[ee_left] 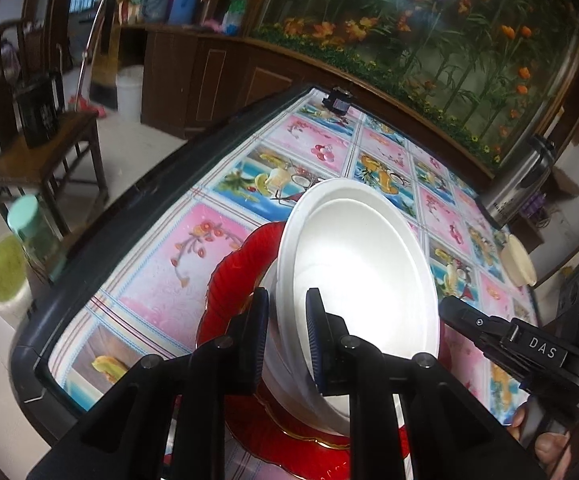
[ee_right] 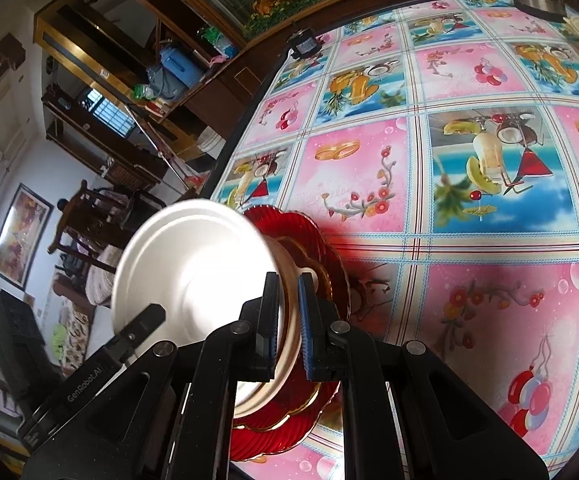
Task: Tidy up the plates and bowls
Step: 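Lower the white bowl onto the red plate stack with both grippers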
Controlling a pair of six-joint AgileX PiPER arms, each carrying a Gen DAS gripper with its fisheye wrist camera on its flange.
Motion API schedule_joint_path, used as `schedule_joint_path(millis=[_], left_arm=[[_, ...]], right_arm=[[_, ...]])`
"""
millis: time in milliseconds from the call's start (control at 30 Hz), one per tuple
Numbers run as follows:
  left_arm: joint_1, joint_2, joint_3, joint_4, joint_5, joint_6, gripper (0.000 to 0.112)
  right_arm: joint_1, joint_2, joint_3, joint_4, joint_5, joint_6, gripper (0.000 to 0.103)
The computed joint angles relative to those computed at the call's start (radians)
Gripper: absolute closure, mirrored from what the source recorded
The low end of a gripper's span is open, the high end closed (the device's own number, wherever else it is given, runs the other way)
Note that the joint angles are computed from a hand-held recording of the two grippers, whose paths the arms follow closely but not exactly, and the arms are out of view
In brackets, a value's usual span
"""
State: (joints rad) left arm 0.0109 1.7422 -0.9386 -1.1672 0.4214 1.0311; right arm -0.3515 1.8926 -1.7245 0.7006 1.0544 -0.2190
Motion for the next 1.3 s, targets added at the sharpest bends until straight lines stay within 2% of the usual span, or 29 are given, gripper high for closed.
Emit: schedule_joint_path(millis=[367,600,733,933,1033,1100,1200,1300], left_arm=[[0.036,0.036,-0.045,0.061,0.078,-0.072,0.094],[0.1,0.098,-0.119,0.09,0.219,-0.124,0.094],[0.113,0.128,-0.154,0.114,0.272,-0.162,0.094],[0.108,0.112,-0.14,0.121,0.256,-0.156,0.094],[0.113,0.1,-0.134,0.118,0.241,-0.145,0.094],[0.117,0.1,-0.137,0.12,0.237,-0.146,0.094],[0.118,0.096,-0.133,0.114,0.217,-0.133,0.094],[0.117,0.102,-0.141,0.121,0.215,-0.138,0.094]], right_arm=[[-0.011,-0.004,0.002,0.017,0.001,0.004,0.094],[-0.009,-0.021,-0.017,0.043,-0.031,-0.004,0.093],[0.026,0.013,-0.108,0.028,-0.027,0.018,0.093],[0.13,0.105,-0.295,-0.074,-0.052,0.072,0.093],[0.17,0.167,-0.386,-0.085,-0.034,0.086,0.093],[0.208,0.206,-0.442,-0.148,-0.028,0.119,0.093],[0.231,0.235,-0.468,-0.195,-0.026,0.148,0.093],[0.218,0.24,-0.462,-0.17,-0.024,0.143,0.093]])
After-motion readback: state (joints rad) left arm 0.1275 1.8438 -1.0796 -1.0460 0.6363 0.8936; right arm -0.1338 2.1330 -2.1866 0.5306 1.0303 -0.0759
